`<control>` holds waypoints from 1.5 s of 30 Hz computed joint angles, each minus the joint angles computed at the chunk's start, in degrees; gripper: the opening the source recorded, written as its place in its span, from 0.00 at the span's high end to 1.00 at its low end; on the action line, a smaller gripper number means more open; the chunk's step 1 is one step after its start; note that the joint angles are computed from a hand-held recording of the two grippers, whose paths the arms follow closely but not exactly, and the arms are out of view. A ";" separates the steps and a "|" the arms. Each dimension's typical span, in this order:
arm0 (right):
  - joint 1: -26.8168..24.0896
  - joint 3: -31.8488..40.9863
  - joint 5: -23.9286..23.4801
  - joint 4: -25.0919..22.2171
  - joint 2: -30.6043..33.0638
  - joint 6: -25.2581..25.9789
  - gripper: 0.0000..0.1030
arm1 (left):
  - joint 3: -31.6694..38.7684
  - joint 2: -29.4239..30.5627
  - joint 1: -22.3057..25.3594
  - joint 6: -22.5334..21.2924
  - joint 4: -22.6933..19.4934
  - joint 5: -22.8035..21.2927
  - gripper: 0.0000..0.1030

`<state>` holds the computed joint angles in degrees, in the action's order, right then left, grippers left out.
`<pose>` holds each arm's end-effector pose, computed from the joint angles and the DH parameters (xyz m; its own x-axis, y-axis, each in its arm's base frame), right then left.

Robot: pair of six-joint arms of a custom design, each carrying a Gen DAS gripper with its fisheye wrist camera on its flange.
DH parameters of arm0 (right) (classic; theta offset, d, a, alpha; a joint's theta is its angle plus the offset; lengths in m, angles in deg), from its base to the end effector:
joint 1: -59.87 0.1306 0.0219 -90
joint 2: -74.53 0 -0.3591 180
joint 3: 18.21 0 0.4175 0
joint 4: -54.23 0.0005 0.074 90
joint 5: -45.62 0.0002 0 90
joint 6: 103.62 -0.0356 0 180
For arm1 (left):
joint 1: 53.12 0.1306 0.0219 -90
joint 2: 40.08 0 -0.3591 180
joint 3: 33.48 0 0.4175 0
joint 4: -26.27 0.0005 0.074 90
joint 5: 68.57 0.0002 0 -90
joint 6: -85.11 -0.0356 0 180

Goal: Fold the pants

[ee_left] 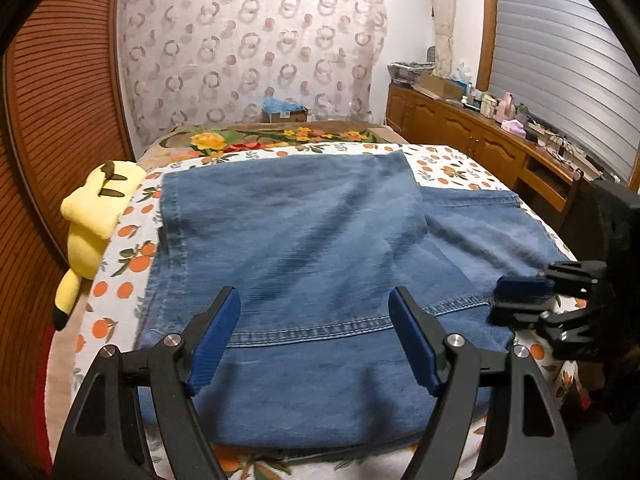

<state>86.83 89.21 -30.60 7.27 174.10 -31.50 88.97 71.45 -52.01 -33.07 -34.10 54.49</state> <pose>0.5204 0.2546 0.4731 -0.6197 0.0193 -0.7846 -0.0896 0.9914 0.0952 0.6312 -0.0077 0.4647 -0.5099 0.3860 -0.7688 0.6570 0.7516 -0.0584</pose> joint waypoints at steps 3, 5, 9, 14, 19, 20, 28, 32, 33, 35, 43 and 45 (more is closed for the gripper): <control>0.10 -3.00 2.51 0.89 -2.81 -1.04 0.60 | -0.36 -0.13 -0.79 -0.34 -0.37 0.13 0.25; 0.06 -5.68 4.79 1.22 -5.28 -1.88 0.60 | -0.76 -0.36 -1.39 -0.65 -0.52 0.29 0.25; -0.79 -12.31 9.95 0.97 -11.99 -4.81 0.59 | -1.47 -0.79 -2.63 -1.12 -1.13 0.56 0.25; -2.34 -20.43 15.87 -1.00 -20.22 -9.13 0.55 | -2.36 -1.21 -3.88 -1.80 -2.01 0.22 0.25; -4.48 -26.10 18.55 -4.31 -25.66 -13.57 0.54 | -2.69 -1.35 -4.88 -2.48 -2.85 -0.22 0.25; -4.72 -26.93 18.42 -4.58 -26.38 -14.39 0.54 | -2.71 -1.33 -5.09 -2.63 -2.95 -0.39 0.25; -5.60 -29.78 16.32 -6.17 -28.28 -17.63 0.54 | -3.62 -1.72 -6.43 -4.17 -4.04 -1.37 0.25; -5.21 -27.90 15.91 -6.63 -26.60 -17.78 0.54 | -3.48 -1.30 -6.73 -4.20 -4.75 -1.81 0.25; -5.12 -28.04 16.26 -6.56 -26.71 -17.56 0.54 | -3.38 -1.15 -6.78 -4.13 -4.94 -1.89 0.25; -4.62 -27.65 16.84 -6.91 -26.45 -17.53 0.54 | -2.67 -0.52 -6.71 -4.27 -5.67 -1.99 0.25; -3.87 -27.56 17.48 -5.92 -25.68 -15.94 0.54 | -3.17 -0.65 -6.99 -4.85 -5.90 -2.84 0.25; -4.06 -27.59 17.46 -5.94 -25.74 -15.33 0.54 | -3.45 -0.81 -7.00 -5.01 -5.95 -3.02 0.25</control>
